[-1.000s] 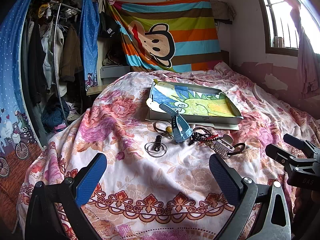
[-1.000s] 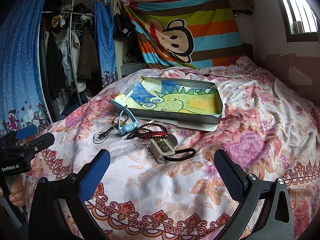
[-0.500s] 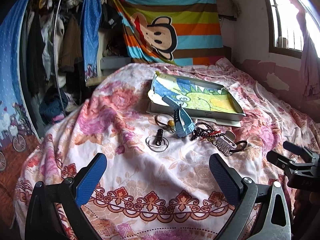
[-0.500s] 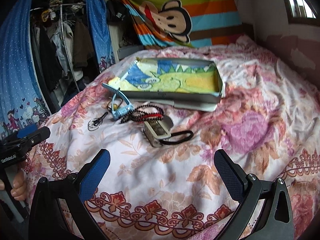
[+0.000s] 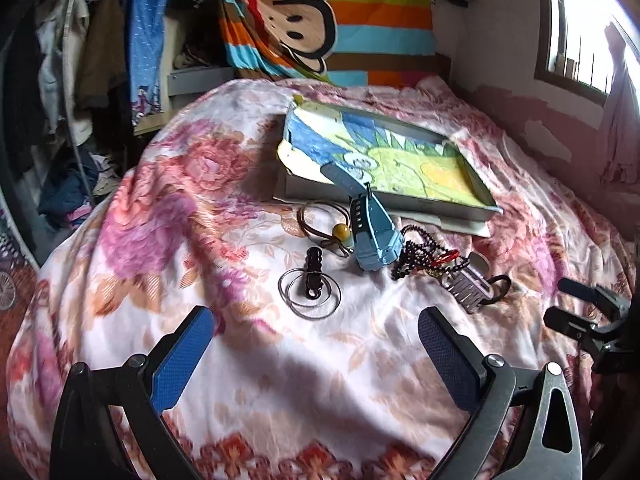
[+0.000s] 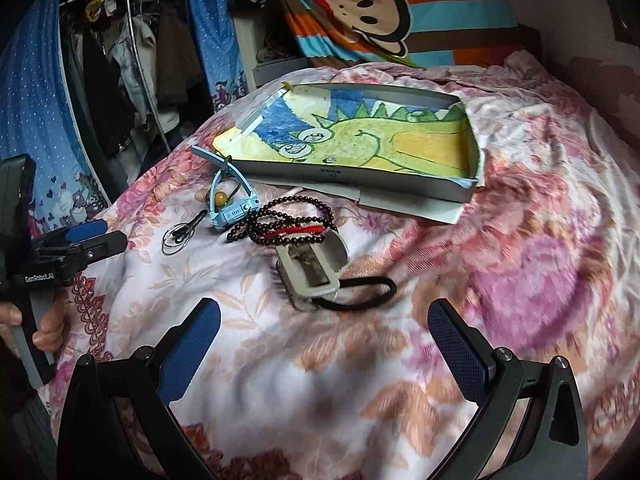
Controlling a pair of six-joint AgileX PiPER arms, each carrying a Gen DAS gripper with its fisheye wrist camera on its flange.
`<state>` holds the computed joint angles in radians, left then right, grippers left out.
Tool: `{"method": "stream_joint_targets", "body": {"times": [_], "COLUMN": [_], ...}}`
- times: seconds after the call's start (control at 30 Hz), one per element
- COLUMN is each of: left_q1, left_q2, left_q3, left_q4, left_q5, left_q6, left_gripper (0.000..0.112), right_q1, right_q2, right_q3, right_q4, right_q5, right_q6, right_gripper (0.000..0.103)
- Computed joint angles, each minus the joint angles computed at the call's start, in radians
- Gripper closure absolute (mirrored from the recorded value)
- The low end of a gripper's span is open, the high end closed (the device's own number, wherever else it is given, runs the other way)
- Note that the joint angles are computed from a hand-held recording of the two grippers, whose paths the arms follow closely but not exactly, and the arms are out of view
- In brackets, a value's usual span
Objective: Organize jewelry
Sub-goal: 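Grasp the silver key rings with the left gripper while the right gripper grasps the silver buckle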
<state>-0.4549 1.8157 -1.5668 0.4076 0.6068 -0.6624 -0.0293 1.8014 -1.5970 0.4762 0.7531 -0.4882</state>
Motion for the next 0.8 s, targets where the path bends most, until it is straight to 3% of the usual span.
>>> {"method": "stream_joint_targets", "body": {"times": [0.1, 0.47, 0.6, 0.8], "left_q1": [0.018, 0.048, 0.051, 0.05], "left_q2": [0.048, 0.212, 0.255, 0.325], "left_q3": [-0.059, -0.269, -0.329, -0.43], "left_q4": [-0.055, -0.199, -0.219, -0.215], "left_q5": [0.014, 0.155, 0.19, 0.271], "left_q6": [0.071, 0.238, 0.277, 0.316], "left_gripper": [0.01, 0.03, 0.035, 0.055], "right_q1": [0.006, 0.04, 0.049, 0.045], "right_q2": [0.071, 0.302, 0.348, 0.366], "right_q3": [-0.092, -0.41, -0.469, -0.48], "right_q4": [0.001, -0.058, -0.082, -0.074], "right_q5": [0.044, 0.215, 0.255, 0.279], "right_q6": [-0.001, 0.037, 0.062, 0.06], "right_gripper": [0.001, 0.002, 0.015, 0.037]}}
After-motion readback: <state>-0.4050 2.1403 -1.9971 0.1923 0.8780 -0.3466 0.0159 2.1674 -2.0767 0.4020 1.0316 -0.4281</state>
